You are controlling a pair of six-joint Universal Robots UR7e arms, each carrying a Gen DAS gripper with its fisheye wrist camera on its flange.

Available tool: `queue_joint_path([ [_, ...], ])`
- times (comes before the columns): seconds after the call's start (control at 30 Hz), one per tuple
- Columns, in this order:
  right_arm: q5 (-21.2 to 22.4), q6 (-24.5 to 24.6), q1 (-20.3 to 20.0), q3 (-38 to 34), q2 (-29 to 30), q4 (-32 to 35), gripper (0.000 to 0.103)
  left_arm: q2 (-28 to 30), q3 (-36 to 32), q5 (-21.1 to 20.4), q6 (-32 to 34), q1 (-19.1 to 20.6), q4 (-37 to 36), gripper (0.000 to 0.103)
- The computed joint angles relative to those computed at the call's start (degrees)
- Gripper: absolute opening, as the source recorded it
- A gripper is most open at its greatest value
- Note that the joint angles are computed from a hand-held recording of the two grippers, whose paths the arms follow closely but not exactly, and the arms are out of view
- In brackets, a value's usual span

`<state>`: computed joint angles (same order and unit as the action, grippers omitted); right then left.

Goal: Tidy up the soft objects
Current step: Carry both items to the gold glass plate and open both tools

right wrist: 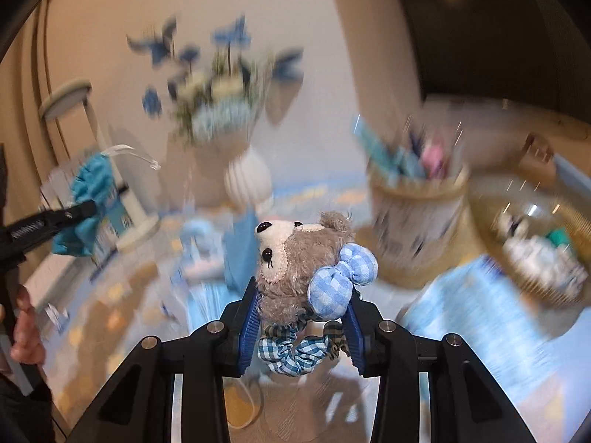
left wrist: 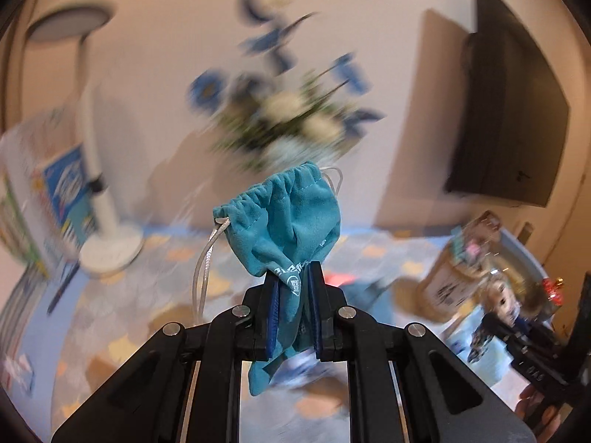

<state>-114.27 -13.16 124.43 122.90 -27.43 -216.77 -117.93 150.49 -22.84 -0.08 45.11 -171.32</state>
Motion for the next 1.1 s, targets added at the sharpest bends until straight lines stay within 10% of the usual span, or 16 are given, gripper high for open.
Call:
queue_joint_path([
  [0.33, -7.7, -3.9, -0.6, 3.5, -16.2, -10.8, 0.04, 31.7, -11.3, -13.0, 8.8, -5.1, -19.7, 0.011],
  [0.73, -11.4, 3.3, -12.4, 2.7, -22.5, 2.4, 0.04, 55.7, -27.1, -29.0, 2.8, 4.1, -12.4, 0.012],
  [0.97, -11.5, 7.6, -15.6, 1.9, -23.4, 10.3, 0.055, 57.6, -28.8, -30.0, 1.5, 6.3, -9.2, 0.077],
  [1.1, -10.7, 8.8, -16.9, 4.0, -24.5, 9.2, 0.055, 53.4, -24.9, -37.8, 1.6, 7.8, -10.9, 0.078],
])
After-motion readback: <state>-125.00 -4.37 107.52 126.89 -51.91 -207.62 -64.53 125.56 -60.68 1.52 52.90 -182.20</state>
